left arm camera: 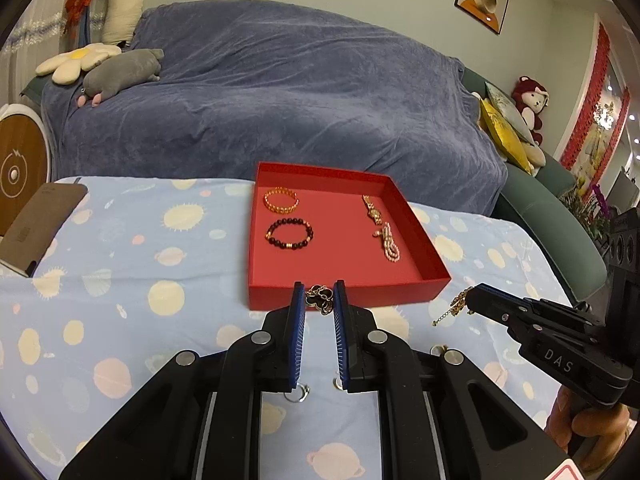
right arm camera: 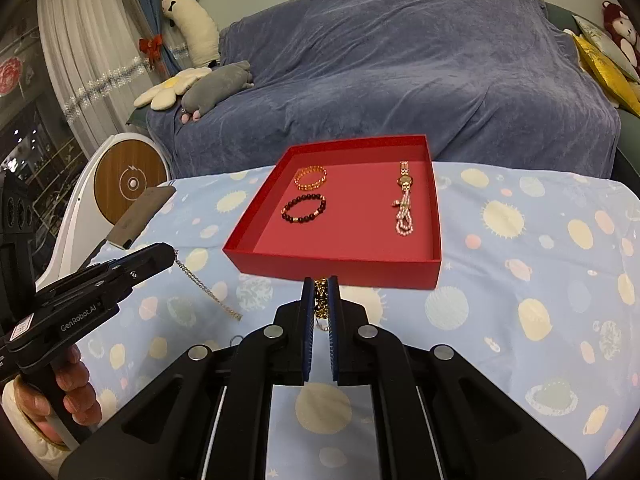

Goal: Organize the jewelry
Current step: 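Carry both chains into the red box and open both tools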

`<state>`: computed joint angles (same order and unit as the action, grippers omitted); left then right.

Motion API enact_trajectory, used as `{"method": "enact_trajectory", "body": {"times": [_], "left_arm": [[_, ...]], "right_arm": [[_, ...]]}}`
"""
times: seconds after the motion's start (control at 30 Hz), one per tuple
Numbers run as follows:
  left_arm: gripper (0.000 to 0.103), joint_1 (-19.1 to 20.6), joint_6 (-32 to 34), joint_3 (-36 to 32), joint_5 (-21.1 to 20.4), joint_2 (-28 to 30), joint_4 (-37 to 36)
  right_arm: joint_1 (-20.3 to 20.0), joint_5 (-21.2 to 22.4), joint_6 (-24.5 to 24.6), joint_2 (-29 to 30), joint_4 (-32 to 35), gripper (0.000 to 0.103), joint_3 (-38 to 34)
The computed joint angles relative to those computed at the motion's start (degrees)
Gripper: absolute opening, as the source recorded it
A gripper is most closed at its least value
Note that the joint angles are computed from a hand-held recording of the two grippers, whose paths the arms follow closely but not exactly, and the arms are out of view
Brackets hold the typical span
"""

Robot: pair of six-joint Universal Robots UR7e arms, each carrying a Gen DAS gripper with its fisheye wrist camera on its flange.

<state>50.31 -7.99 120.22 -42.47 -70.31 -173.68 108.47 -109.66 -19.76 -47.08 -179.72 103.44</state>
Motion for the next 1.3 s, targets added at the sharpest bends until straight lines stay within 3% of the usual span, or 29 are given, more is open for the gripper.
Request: {"method": "enact_trajectory", "body": {"times": [0.5, 0.83, 0.97, 1.13, 1.17, 1.27, 1.3], "left_arm": [[0.011, 2.35, 8.20, -14.57, -1.40, 8.56, -6.14], [0.012, 6.87, 7.25, -21.39, -3.38, 14.08, -1.78], [0.012, 8.05, 5.15, -21.94, -1.00, 14.95, 1.47], [0.013, 9.13, 2.42, -21.71, -1.18, 14.40, 3.22], [0.016, 9.07, 2.61, -21.48, -1.22, 14.22, 3.08], [0.042, 8.56, 3.82, -20.82, 0.31, 13.96, 1.49], [0.044, 8.35, 4.43, -20.55, 0.65, 13.87, 0.54]], "right_arm": [[-1.02, 0.38, 4.44, 6.81, 5.58, 0.006, -15.04], [-3.18, -2.95, 6.72, 10.88, 12.06, 0.006, -19.96], [-3.98, -3.68, 8.04, 11.73, 13.85, 0.007, -20.76], [-3.88, -3.93, 7.53, 11.51, 12.68, 0.008, -20.28], [-3.73, -3.92, 7.41, 11.31, 12.25, 0.008, -20.10], [-3.26, -3.43, 6.91, 10.53, 11.06, 0.010, -19.46], [-3.03, -3.38, 6.44, 10.22, 10.46, 0.012, -19.05]]}}
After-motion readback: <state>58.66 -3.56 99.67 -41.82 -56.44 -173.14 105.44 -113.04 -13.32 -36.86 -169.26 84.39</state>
